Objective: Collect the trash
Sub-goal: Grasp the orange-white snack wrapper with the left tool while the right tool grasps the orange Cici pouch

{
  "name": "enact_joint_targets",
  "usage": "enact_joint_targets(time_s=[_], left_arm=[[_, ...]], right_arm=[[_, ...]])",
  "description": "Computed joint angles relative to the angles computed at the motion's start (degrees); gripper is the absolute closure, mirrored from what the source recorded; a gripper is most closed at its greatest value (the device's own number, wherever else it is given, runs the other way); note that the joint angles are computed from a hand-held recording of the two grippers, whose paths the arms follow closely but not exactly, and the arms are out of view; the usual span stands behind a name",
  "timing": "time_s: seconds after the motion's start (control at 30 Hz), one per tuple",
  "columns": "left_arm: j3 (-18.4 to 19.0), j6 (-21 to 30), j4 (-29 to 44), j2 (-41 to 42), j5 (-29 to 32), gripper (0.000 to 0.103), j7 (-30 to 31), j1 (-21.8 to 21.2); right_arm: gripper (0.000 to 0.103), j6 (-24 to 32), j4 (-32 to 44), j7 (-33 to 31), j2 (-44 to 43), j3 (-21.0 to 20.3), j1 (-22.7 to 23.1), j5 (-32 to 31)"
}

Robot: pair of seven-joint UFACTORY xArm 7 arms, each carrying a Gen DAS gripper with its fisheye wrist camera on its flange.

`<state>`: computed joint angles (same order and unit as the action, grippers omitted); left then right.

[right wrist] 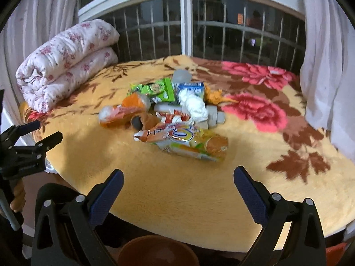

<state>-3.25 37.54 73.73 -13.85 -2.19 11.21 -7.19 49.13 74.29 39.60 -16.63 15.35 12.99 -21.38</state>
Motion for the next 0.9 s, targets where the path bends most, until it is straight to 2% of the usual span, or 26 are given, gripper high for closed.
enact_joint_targets(time_s=[0.07, 0.2, 0.3, 0.53, 0.9], left_arm=[[-0.3, 0.4, 0.0, 0.3, 0.5, 0.007, -0.4, 0.0], [0.3, 3.7, 2.5, 2.6, -3.0, 0.007, -0.8, -0.7], [0.0, 4.3, 3.1, 3.5, -3.5, 0.007, -1.9, -0.7], [-0.8, 4.8, 3.7, 4.1, -0.9, 0.007, -3.9, -0.7], [-1.3, 5.7, 5.4, 5.8, 1.1, 0.007, -5.3, -1.0]], right_arm=[[0.005, 0.0, -0.1, 0.5, 0.7, -0.2, -0.1, 0.4], [0.005, 0.2, -0.8, 1.8, 1.0, -0.8, -0.3, 0.7], [0.005, 0.2, -0.9, 2.1, 1.3, -1.0, -0.4, 0.5], [0.005, 2.8, 1.3, -1.3, 3.0, -0.9, -0.2, -3.0], [0.005, 2.1, 2.9, -6.6, 5.3, -2.9, 0.4, -1.2]])
